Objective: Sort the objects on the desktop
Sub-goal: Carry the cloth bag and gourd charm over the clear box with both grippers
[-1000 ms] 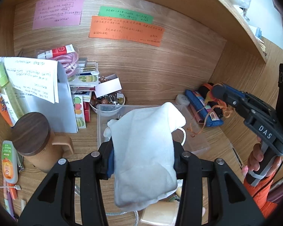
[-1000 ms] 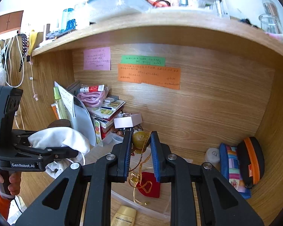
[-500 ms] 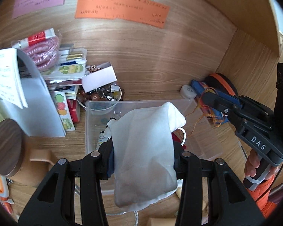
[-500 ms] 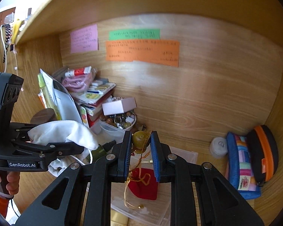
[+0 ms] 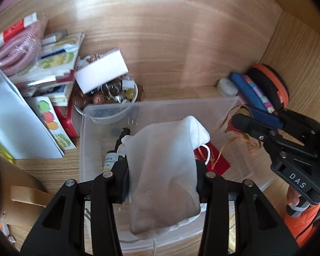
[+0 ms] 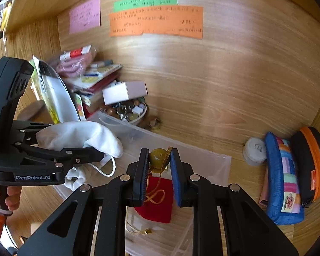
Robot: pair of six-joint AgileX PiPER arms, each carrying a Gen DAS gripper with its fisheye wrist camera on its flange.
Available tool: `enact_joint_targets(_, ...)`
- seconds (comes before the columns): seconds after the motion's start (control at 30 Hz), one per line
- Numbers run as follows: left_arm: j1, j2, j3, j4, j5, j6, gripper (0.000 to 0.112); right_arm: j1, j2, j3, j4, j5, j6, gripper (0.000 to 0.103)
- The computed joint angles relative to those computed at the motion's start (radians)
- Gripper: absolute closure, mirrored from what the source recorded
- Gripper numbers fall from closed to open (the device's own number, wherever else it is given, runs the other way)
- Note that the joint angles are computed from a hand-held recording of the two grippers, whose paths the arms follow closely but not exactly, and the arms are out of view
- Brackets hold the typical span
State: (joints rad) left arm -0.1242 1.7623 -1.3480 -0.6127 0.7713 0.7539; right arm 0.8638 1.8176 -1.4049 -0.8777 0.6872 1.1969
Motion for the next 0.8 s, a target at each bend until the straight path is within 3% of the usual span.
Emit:
enact_joint_targets(0.3, -0.055, 0.044, -0.024, 0.150, -0.026, -0.113, 0.069, -0.040, 0.034, -0.025, 0.110, -0.006, -0.132, 0.085)
enact_joint_targets(0.63, -0.105, 0.086, -0.030, 0.233, -0.014, -0.175, 0.069, -0.033, 0.089, -0.077, 0.174, 0.056, -0.235, 0.085)
enact_joint_targets(0.8, -0.084, 0.099, -0.042, 0.204, 0.014, -0.160, 0.068, -0.033, 0.109, -0.090, 0.197, 0.073, -0.268, 0.085)
